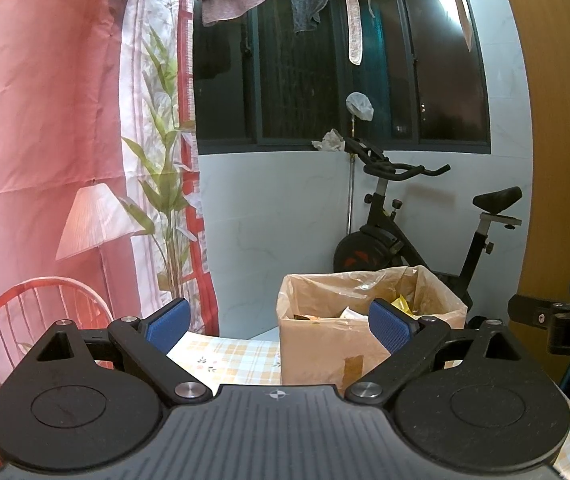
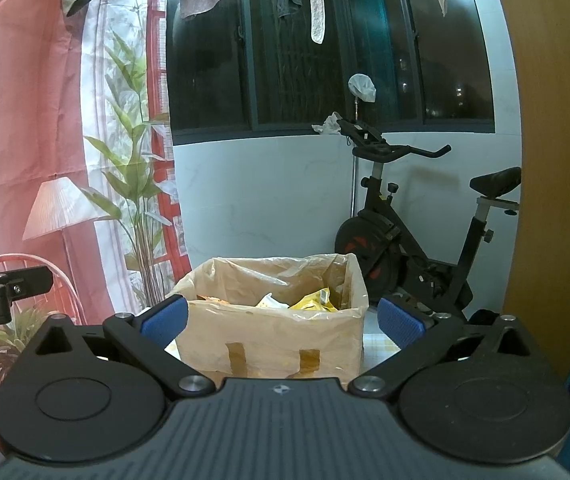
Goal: Organize snacks
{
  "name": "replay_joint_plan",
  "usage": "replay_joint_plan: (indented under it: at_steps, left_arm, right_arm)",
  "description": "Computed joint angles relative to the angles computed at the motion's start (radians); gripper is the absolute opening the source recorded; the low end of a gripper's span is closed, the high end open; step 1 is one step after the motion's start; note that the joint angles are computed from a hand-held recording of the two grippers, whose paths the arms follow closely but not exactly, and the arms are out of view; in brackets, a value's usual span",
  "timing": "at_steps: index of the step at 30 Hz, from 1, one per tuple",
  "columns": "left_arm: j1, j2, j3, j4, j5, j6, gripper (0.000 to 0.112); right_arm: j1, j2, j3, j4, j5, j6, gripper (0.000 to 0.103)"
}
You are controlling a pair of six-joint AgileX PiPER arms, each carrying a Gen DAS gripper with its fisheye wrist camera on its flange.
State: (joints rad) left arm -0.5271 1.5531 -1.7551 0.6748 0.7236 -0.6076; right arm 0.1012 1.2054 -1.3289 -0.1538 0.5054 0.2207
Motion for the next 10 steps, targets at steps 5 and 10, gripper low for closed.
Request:
replay_joint_plan:
  at_steps: [5,10]
  left_arm:
    - [-0.003,-0.004,0.005,0.000,0.000,-0.010,0.097]
    - [-0.002,-0.007,0.010,0.000,-0.003,-0.014,0.097]
  right_arm:
    - [0.000,0.000,0.000,0.000,0.000,0.000,0.103]
    - [0.004,-0.004,0.008,-0.006,0.000,0.005,0.103]
